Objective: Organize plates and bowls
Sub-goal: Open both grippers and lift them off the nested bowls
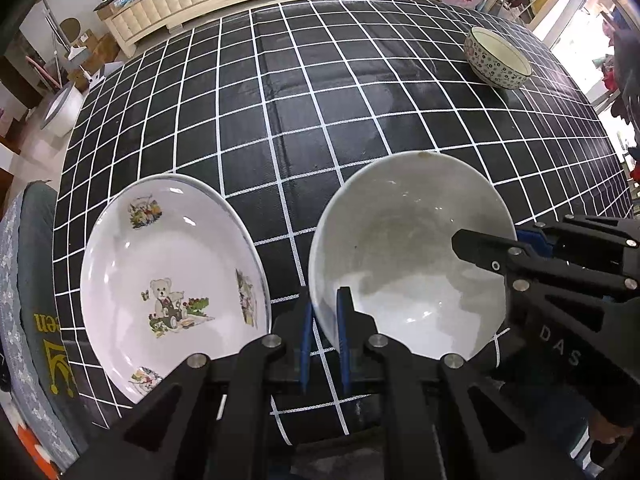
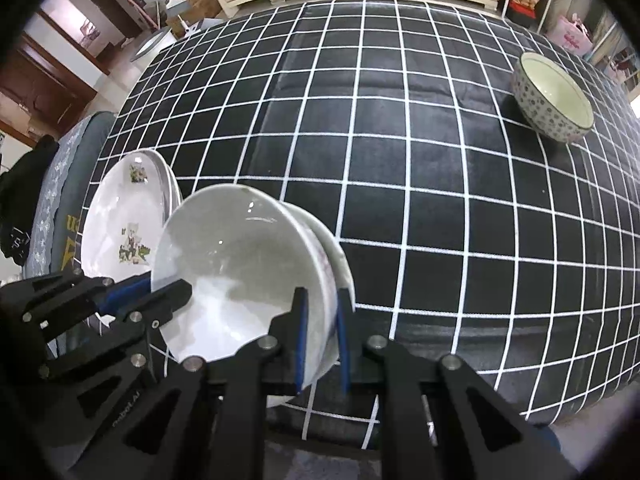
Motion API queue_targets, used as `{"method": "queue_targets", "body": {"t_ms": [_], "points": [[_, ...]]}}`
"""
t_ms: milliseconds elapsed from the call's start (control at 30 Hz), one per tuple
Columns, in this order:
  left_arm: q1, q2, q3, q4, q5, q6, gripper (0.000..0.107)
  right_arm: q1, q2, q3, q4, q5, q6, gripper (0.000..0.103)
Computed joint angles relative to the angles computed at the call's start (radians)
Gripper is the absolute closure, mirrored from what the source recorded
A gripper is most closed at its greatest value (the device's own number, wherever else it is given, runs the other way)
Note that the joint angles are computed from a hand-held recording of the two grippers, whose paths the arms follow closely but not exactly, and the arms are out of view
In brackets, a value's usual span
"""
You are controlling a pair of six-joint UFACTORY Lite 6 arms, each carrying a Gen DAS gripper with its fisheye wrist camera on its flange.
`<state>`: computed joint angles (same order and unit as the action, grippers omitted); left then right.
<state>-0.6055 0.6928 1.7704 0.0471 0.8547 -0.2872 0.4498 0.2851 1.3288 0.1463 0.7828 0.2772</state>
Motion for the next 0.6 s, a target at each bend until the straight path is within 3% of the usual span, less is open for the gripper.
{"method": "queue_targets", "body": {"t_ms": [433,500,533,600], "points": [[-0.002,-0.043,-0.042,0.004,-0.007,0.002,0.097,0.089,0.032,0.061,-0.151,0.047,0.086,0.069],[-0.005,-0.051,-0.052,0.011,-0.015,0.002,0.097,0.109,0.037,0.071,-0.211,0.059,0.132,0.062],[-0.005,-0.055,-0.057,0.007,-0.018,0.007,0.097,0.129,0.035,0.075,-0.278,0.072,0.181,0.051],[0.0,-0.072,-0.074,-0.016,-0.036,0.029,0.097,0.15,0.033,0.078,-0.342,0.086,0.208,0.047]]}}
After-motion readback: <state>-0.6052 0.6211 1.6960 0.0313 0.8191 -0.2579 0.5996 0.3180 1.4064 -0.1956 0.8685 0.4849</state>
